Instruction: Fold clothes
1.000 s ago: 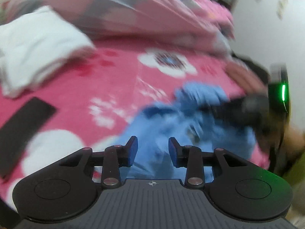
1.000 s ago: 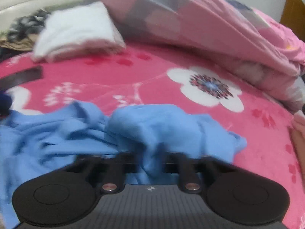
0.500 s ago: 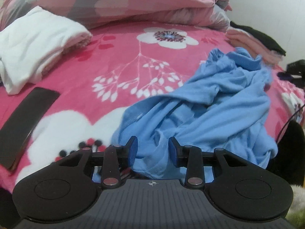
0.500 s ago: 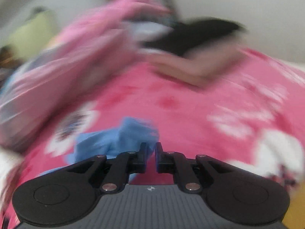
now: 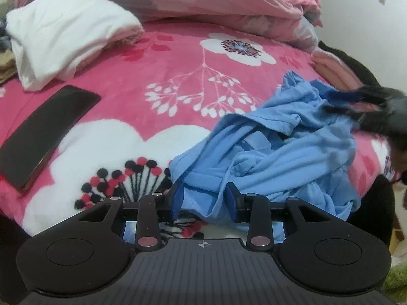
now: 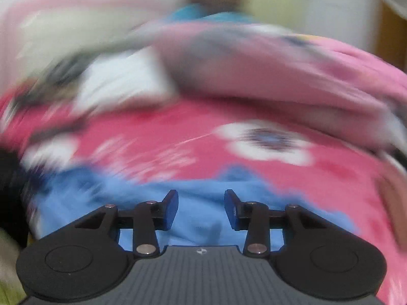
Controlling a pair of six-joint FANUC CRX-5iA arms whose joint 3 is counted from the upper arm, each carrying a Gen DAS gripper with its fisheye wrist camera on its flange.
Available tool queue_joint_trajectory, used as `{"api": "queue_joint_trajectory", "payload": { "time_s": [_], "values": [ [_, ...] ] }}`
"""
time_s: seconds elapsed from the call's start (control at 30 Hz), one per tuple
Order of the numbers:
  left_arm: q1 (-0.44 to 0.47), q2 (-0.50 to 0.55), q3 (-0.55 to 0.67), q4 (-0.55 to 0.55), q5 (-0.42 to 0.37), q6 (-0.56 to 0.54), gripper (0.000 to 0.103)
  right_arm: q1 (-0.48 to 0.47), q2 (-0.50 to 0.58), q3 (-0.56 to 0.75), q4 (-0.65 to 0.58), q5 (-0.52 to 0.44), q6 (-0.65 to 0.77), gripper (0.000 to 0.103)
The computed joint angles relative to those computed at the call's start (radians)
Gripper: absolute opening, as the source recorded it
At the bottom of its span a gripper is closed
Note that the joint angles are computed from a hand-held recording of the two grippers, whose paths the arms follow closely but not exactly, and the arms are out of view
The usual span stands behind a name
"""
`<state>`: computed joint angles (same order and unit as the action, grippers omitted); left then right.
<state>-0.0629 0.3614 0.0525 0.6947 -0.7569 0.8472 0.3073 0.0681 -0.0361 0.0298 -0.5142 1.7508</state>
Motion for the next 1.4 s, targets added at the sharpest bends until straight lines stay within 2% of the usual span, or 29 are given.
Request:
{"api": "queue_joint_trajectory", "payload": {
  "time_s": [0.1, 0.17, 0.2, 0.27, 0.3, 0.47, 0.53, 0.7, 0.8, 0.9, 1.03, 1.1, 1.17, 1.23, 1.27, 1.33, 1.4],
  "values": [
    [-0.002, 0.001, -0.009, 0.011, 0.010, 0.001, 0.035, 0.021, 0.105, 0.125, -0.072, -0.125, 0.271, 0.042],
    [-0.002, 0.003, -0.015, 0.026, 0.017, -0.007, 0.035, 0.030, 0.170, 0.212, -0.068, -0.246, 0.345, 0.041],
    [-0.002, 0.003, -0.019, 0.036, 0.022, -0.015, 0.035, 0.033, 0.200, 0.246, -0.058, -0.278, 0.367, 0.036],
    [-0.002, 0.002, -0.030, 0.063, 0.032, -0.036, 0.035, 0.011, 0.244, 0.344, -0.112, -0.362, 0.380, 0.015],
    [-0.001, 0.003, -0.034, 0.080, 0.034, -0.046, 0.035, 0.001, 0.266, 0.389, -0.134, -0.375, 0.363, 0.008],
    [0.000, 0.014, -0.044, 0.176, 0.052, -0.088, 0.035, -0.060, 0.311, 0.527, -0.261, -0.334, 0.268, 0.007],
    [-0.005, 0.023, -0.033, 0.192, 0.069, -0.091, 0.035, -0.078, 0.341, 0.577, -0.270, -0.297, 0.183, 0.007],
    [-0.014, 0.065, 0.018, 0.230, 0.057, -0.095, 0.038, -0.108, 0.461, 0.712, -0.164, -0.239, -0.156, 0.007],
    [-0.019, 0.104, 0.073, 0.237, 0.011, -0.068, 0.046, -0.140, 0.542, 0.816, -0.173, -0.268, -0.256, 0.007],
    [-0.032, 0.153, 0.131, 0.259, -0.034, -0.072, 0.054, -0.156, 0.555, 0.824, -0.191, -0.260, -0.281, 0.007],
    [-0.055, 0.240, 0.248, 0.237, -0.116, -0.041, 0.054, -0.165, 0.500, 0.739, -0.224, -0.185, -0.255, 0.007],
    [-0.069, 0.275, 0.295, 0.204, -0.127, -0.009, 0.053, -0.169, 0.464, 0.691, -0.237, -0.146, -0.240, 0.007],
    [-0.086, 0.288, 0.309, 0.180, -0.095, 0.019, 0.049, -0.173, 0.418, 0.637, -0.255, -0.104, -0.222, 0.007],
    [-0.098, 0.279, 0.291, 0.186, -0.045, 0.026, 0.029, -0.177, 0.375, 0.588, -0.271, -0.066, -0.204, 0.007],
    [-0.101, 0.281, 0.291, 0.194, -0.037, 0.031, 0.024, -0.177, 0.353, 0.559, -0.265, -0.044, -0.205, 0.007],
    [-0.103, 0.283, 0.294, 0.206, -0.029, 0.049, 0.007, -0.176, 0.312, 0.505, -0.252, -0.001, -0.212, 0.007],
    [-0.114, 0.264, 0.271, 0.207, 0.019, 0.037, 0.002, -0.175, 0.271, 0.450, -0.241, 0.045, -0.226, 0.007]
  ]
}}
